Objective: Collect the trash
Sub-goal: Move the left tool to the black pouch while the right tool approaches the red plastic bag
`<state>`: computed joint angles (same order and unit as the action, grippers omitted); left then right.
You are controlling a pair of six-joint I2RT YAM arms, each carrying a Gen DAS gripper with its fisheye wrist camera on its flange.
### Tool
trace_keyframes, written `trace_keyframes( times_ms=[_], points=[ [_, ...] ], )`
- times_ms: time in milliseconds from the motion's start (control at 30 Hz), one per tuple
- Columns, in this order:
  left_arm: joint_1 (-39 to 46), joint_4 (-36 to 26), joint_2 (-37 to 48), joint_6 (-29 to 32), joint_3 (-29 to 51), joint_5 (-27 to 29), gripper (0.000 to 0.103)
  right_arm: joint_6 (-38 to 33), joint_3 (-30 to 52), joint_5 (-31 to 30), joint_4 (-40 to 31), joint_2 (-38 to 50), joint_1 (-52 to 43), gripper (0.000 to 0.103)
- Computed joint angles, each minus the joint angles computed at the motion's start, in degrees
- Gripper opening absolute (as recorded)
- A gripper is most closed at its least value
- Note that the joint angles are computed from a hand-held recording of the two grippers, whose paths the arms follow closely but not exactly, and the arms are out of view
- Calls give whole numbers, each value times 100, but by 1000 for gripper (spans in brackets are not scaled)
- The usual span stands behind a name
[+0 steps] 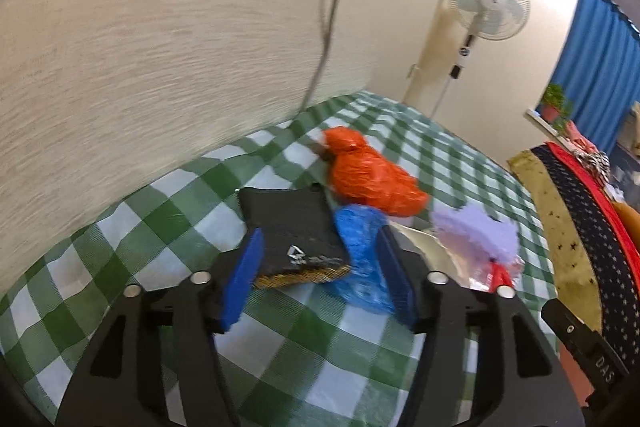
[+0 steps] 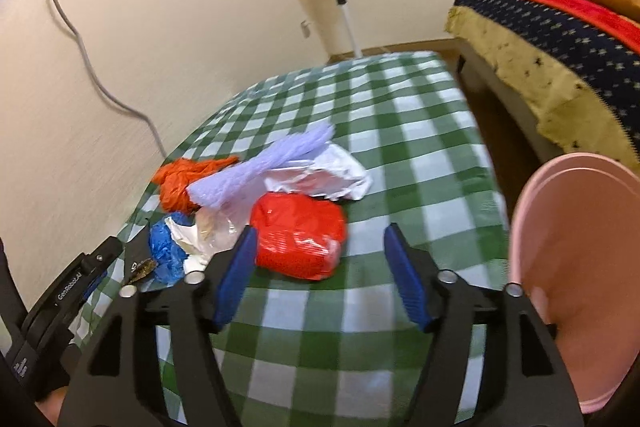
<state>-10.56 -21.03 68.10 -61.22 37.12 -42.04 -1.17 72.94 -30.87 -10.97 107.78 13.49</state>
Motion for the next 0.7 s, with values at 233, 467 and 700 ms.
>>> trace_keyframes(
  times_ms=[233, 467, 700],
  points=[
    [650, -57, 351, -13, 126, 488, 77, -22, 604, 69, -394, 580, 165, 82],
    [1003, -28, 753, 107, 316, 999, 83, 30, 1024, 68, -708, 955, 221, 82],
    [1072, -157, 977, 160, 480, 1188, 83, -55, 1278, 213, -942, 1115, 334, 82]
  ],
)
